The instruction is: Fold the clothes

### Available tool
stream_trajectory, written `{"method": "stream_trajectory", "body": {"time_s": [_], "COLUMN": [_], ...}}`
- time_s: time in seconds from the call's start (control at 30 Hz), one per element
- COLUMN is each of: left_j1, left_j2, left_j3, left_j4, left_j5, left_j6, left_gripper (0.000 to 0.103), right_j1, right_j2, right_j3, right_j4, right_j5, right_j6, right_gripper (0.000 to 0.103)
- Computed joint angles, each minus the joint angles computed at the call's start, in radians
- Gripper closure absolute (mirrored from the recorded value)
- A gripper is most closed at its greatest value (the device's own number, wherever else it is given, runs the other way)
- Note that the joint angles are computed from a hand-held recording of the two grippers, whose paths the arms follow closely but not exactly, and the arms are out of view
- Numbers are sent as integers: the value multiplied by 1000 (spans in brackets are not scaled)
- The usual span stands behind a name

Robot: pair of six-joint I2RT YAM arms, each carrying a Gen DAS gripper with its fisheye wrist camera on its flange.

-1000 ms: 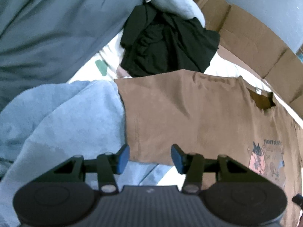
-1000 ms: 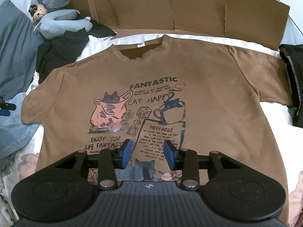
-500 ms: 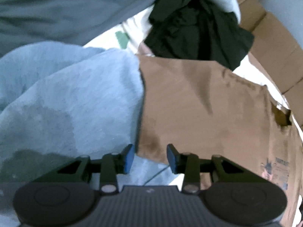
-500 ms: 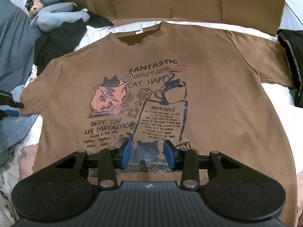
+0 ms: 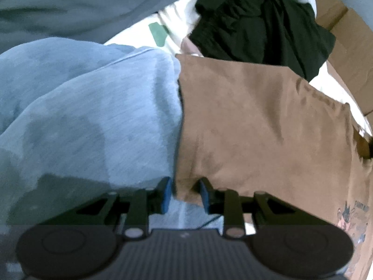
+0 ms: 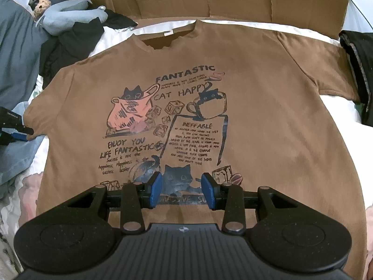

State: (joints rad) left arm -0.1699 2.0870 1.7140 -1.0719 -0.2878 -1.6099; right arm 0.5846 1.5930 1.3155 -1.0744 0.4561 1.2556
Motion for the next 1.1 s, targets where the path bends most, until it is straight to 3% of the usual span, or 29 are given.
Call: {"method": "stream_trajectory", "body": {"time_s": [0.2, 0.37, 0.67, 0.7, 0.73, 1.1], "left_j1": [12, 10, -9, -14, -19, -23], "left_j2": [-36, -30, -42, -40, -39, -44], "left_j3": [-87, -70, -17, -18, -20, -98], "left_j4": [90, 74, 1, 0, 1, 83], "left_j5": [18, 29, 83, 78, 71, 48], "left_j6": [42, 45, -57, -66, -76, -157], "left_gripper": [75, 75, 72, 72, 72, 76], "right_j1": [3, 2, 1, -16, -19, -21], "right_j2": [-2, -2, -26, -85, -94, -99], "right_j3": [-17, -18, -34, -92, -101, -112], "right_j4": [17, 30, 37, 128, 141, 147], "right_j5": [-11, -14, -11, -55, -61, -72], "right_j6": [11, 4, 8, -127, -145, -147], "right_gripper": [59, 59, 59, 59, 59, 59]}}
